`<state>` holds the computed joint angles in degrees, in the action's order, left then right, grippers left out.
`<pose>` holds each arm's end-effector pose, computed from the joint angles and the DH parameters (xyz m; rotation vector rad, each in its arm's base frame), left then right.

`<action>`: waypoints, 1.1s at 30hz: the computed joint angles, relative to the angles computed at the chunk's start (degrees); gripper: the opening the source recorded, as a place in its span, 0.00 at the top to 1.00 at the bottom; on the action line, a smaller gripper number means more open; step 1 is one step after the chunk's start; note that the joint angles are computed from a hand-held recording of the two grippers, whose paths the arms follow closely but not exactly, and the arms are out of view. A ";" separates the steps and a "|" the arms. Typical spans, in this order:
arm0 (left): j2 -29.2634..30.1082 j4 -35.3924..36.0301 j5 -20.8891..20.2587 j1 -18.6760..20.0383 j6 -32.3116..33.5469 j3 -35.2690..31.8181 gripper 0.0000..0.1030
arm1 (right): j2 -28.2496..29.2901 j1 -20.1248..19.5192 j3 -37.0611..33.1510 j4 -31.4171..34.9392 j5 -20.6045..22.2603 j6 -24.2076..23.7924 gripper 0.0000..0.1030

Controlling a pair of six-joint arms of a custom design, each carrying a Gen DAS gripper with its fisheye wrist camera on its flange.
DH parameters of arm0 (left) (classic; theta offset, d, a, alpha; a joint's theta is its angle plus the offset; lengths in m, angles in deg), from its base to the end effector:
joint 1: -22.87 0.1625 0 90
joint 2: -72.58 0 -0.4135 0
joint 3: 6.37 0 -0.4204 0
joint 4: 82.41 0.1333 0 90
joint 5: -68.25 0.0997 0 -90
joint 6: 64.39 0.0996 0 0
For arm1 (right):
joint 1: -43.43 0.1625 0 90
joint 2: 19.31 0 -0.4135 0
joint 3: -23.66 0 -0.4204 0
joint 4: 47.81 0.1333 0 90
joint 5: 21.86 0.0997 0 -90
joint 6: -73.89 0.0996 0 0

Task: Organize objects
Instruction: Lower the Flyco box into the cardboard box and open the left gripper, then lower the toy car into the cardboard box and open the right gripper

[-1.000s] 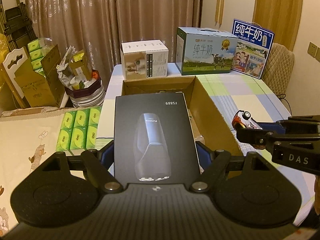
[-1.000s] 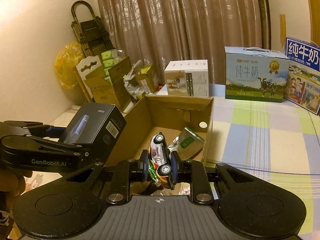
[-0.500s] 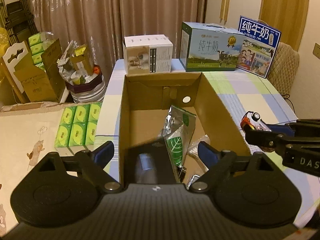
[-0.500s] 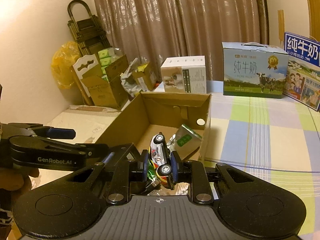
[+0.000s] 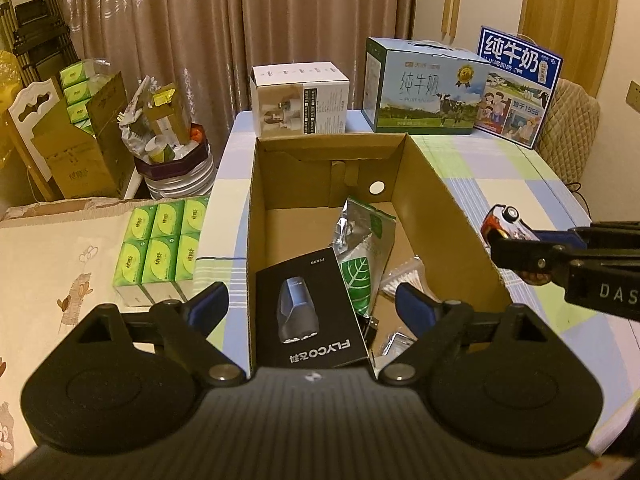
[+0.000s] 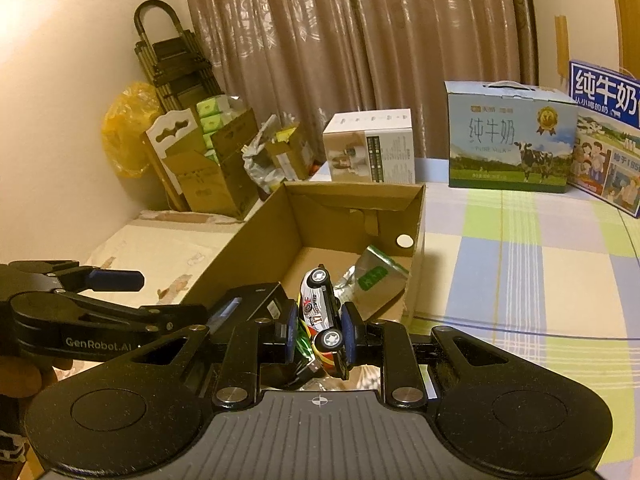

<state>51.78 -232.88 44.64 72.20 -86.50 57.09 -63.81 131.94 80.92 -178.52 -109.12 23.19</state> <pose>-0.3529 -0.7553 0.0170 0.1260 2.1042 -0.9951 0.1162 -0.8430 0.3183 1.2200 -2.6227 0.6769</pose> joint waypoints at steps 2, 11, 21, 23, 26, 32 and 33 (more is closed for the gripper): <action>-0.18 -0.29 -0.02 -0.12 0.05 0.35 0.15 | -0.07 0.05 0.12 -0.11 0.12 0.05 0.81; -0.68 -1.00 0.39 -0.33 0.28 1.02 0.15 | 0.25 0.39 -0.15 -0.12 0.16 0.42 0.81; -0.79 -1.84 -0.02 0.03 0.53 1.24 0.14 | 2.38 0.31 -2.67 0.69 0.18 2.68 0.81; -0.80 -1.86 -0.04 0.12 0.44 1.30 0.14 | 2.78 0.23 -3.21 1.02 0.43 3.63 0.81; -0.70 -1.70 -0.13 0.35 0.26 1.23 0.14 | 3.58 0.12 -4.41 1.78 0.54 4.84 0.81; -0.38 -1.85 -0.16 0.58 0.32 0.94 0.14 | 4.76 -0.34 -6.69 4.26 3.44 4.79 0.81; -0.43 -1.80 -0.18 0.59 0.23 1.00 0.14 | 4.98 -0.57 -7.13 4.79 4.67 4.65 0.76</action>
<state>51.35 -234.68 44.45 72.78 -86.26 58.10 -58.83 131.37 73.79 -173.73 -104.44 27.85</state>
